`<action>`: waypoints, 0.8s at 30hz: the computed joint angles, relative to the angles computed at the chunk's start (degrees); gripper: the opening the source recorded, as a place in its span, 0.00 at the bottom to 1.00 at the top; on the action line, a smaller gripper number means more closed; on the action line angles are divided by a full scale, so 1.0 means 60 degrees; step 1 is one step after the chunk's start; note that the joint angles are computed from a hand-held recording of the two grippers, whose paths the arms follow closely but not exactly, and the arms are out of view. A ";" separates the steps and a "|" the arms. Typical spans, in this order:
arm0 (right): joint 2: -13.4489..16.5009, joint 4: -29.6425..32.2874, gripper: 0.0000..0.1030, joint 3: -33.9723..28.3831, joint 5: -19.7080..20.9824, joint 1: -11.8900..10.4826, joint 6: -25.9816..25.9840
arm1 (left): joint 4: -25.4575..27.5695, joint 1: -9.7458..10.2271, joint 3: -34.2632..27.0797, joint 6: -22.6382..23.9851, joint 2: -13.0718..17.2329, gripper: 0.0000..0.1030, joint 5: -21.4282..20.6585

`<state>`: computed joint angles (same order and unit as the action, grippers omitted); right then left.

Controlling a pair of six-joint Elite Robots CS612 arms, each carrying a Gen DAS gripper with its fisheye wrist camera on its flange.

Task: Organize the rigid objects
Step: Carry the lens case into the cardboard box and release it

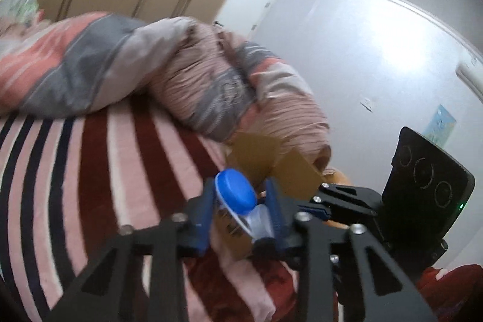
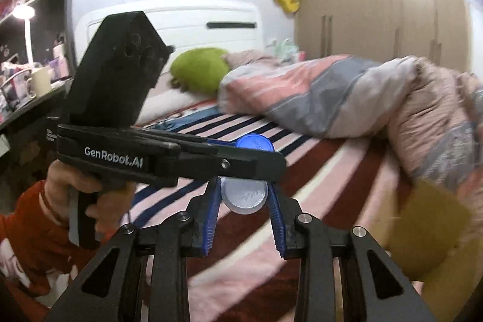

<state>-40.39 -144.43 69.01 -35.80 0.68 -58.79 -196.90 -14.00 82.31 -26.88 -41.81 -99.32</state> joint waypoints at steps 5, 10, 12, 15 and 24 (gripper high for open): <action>0.0104 -0.0657 0.26 -0.0288 -0.0124 -0.0364 0.0918 | 0.0944 -0.0224 -0.1336 0.0634 0.0461 0.25 -0.0369; 0.0396 -0.0928 0.26 -0.0797 -0.0688 -0.0639 0.1614 | 0.2263 -0.0349 -0.2944 0.0862 0.1198 0.26 -0.0976; 0.0486 -0.0792 0.26 -0.0998 -0.0932 -0.0737 0.1765 | 0.2995 -0.0412 -0.3621 0.1053 0.1508 0.26 -0.1020; 0.0753 -0.0529 0.27 -0.1480 -0.1296 -0.0780 0.2025 | 0.3985 -0.0488 -0.4409 0.1243 0.1861 0.35 -0.0839; 0.1200 -0.0537 0.66 -0.2186 -0.2323 -0.0750 0.2610 | 0.3983 -0.0608 -0.3876 0.1105 0.1517 0.99 0.0888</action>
<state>-33.19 -147.65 55.89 -49.73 -3.82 -43.13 -173.00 -17.65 59.05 -20.25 -32.71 -93.99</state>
